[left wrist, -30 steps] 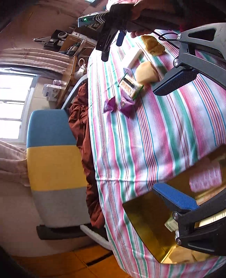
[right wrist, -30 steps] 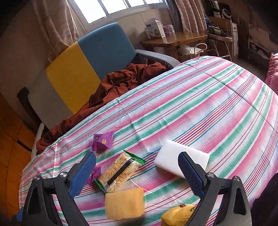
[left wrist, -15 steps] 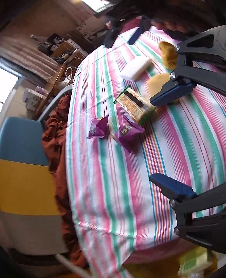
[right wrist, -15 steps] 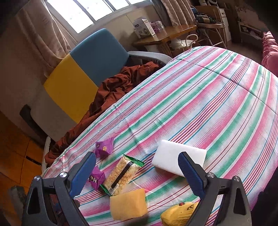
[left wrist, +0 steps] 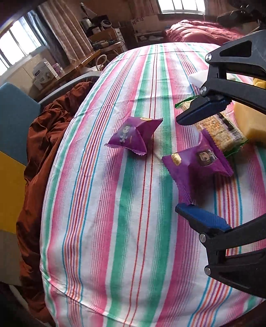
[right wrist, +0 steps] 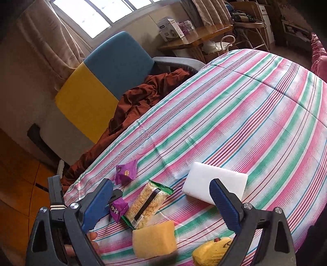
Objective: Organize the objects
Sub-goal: 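Return both grippers to the table items, then grasp purple candy packet with left gripper while right gripper grasps yellow knit glove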
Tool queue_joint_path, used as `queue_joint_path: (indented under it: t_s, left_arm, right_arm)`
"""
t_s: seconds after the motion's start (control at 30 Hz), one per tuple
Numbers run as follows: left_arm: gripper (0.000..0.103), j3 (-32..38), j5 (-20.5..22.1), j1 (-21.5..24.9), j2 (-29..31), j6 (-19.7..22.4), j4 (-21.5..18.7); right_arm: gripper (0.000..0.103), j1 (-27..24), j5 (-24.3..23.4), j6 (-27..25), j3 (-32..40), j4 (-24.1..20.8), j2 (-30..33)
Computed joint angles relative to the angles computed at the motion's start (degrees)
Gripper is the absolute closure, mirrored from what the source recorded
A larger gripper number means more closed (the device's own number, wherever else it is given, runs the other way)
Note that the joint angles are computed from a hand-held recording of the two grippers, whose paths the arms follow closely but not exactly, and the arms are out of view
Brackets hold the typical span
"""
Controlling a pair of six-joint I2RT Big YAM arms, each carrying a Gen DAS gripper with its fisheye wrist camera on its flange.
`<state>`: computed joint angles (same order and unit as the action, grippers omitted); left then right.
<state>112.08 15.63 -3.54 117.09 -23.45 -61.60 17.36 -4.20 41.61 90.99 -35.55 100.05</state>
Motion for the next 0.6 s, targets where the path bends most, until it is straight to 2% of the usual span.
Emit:
queue_joint_path:
  t_s: [0.07,0.1,0.17,0.23,0.4,0.6]
  left_arm:
    - [0.037,0.7,-3.9,-1.0,0.5,3.8,-0.5]
    - [0.046,0.2,-7.0,-1.7,0.2,6.7,-0.2]
    - [0.049,-3.3,-9.5,-2.3,-1.7,11.2,2.5]
    - [0.051,-7.3,-9.3,-2.2,-3.9,13.8,5.8]
    - [0.053,-14.3,-9.9,-1.5,-8.2,17.3,10.1]
    - [0.053,-21.8,-9.7,-0.6,-13.4,18.0,13.3]
  right_arm:
    - [0.006,-0.2,0.1,0.2,-0.2,0.2,-0.1]
    - [0.006,-0.3,0.3,0.4,-0.2,0.1,-0.1]
    - [0.006,-0.8,0.3,1.5,-0.7,0.4,-0.3]
    - [0.006,-1.3,0.6,2.6,-1.2,0.6,-0.5]
    - [0.006,-2.5,0.5,5.3,-2.4,1.2,-0.8]
    - [0.006,-3.6,-1.1,8.0,-3.4,1.9,-0.8]
